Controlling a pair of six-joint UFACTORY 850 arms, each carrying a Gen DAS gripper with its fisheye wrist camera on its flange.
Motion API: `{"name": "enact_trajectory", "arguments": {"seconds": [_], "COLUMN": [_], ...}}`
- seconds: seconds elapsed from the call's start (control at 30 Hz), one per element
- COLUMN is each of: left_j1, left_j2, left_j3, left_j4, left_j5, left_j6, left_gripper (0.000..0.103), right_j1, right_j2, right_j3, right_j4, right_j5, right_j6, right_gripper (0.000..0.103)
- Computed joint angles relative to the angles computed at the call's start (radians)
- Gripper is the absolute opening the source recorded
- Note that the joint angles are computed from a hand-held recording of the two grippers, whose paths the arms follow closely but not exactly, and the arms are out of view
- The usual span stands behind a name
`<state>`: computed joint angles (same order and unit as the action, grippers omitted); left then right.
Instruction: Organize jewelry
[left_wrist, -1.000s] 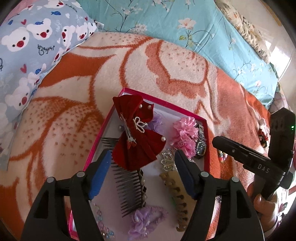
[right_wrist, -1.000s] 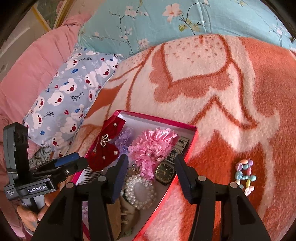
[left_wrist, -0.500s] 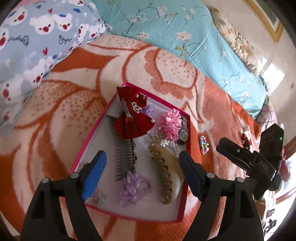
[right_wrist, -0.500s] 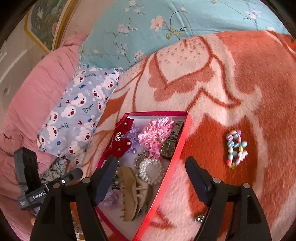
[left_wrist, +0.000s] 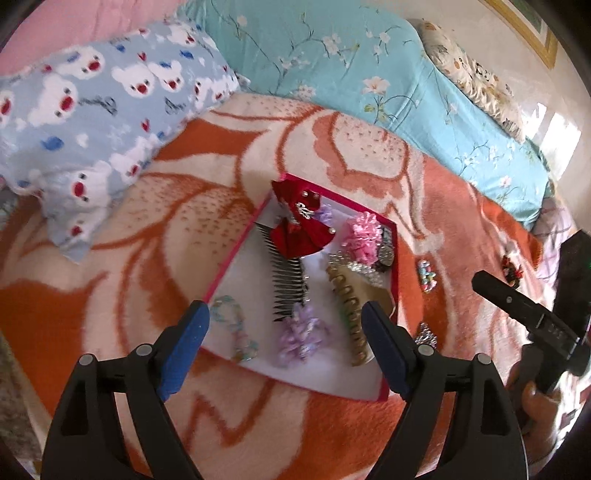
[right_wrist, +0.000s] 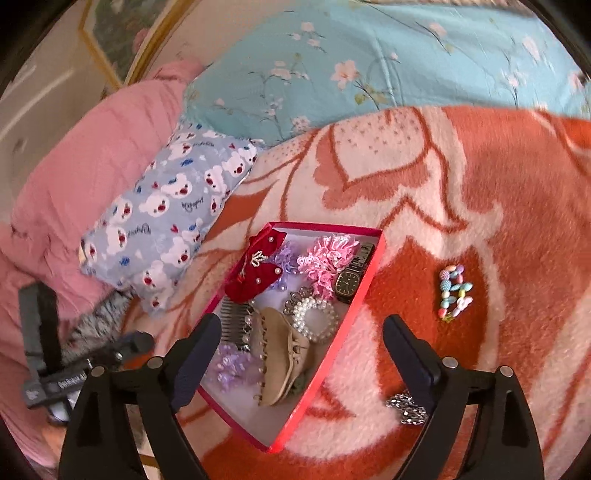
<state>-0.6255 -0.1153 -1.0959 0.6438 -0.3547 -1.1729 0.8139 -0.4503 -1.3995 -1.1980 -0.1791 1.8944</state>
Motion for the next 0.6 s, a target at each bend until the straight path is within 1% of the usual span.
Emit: {"name": "enact_trajectory", "arguments": {"seconds": [0.07,0.1,0.13,0.17,0.2,0.23,0.27,0.33,0.37,0.4,0.43,0.5,0.6], "left_j1": [-0.012,-0.02,-0.035,-0.045,-0.056,-0.068,-0.075,-0.087,-0.094,-0.096,-0.099,-0.101,-0.093], "left_j2": [0.018,0.029,0.041,0.049,0.055,0.062,0.065,0.077,0.078,0.079,0.079,0.077,0.058], "left_j3": [0.011,0.02,0.031,0.038,0.042,0.049,0.052,0.066,0.066,0.067,0.068,0.068,0.054], "left_j4": [0.079,0.143,0.234,0.284,0.325,0.369,0.39,0.436,0.44,0.435,0.428,0.418,0.346], "left_j5": [-0.037,-0.057,-0.094,-0.123,-0.151,-0.186,-0.202,-0.231,-0.251,-0.259,-0.266,-0.265,-0.258], "left_j6": [-0.07,-0.13,-0.212,-0.255,-0.287,-0.314,-0.323,-0.342,-0.336,-0.326,-0.31,-0.297,-0.231], "left_gripper": [0.086,0.086,0.087,0.09,0.092,0.097,0.102,0.103,0.103,0.103,0.103,0.103,0.103], "right_j1": [0.016,0.028,0.036,0.046,0.058,0.071,0.083,0.096,0.097,0.098,0.099,0.102,0.097], "right_j2": [0.002,0.004,0.007,0.01,0.017,0.024,0.027,0.027,0.027,0.023,0.02,0.013,0.005], "right_j3": [-0.007,-0.012,-0.013,-0.013,-0.006,0.0,0.002,-0.003,-0.004,-0.009,-0.014,-0.02,-0.025], "right_j4": [0.046,0.051,0.04,0.011,-0.053,-0.115,-0.145,-0.129,-0.106,-0.041,0.001,0.072,0.157], "right_j5": [-0.034,-0.055,-0.071,-0.092,-0.111,-0.13,-0.151,-0.165,-0.16,-0.155,-0.16,-0.173,-0.178], "right_j6": [-0.082,-0.117,-0.122,-0.114,-0.077,-0.052,-0.063,-0.145,-0.187,-0.27,-0.318,-0.389,-0.451], "right_gripper": [0.095,0.095,0.095,0.096,0.097,0.101,0.103,0.103,0.103,0.103,0.103,0.103,0.103]}}
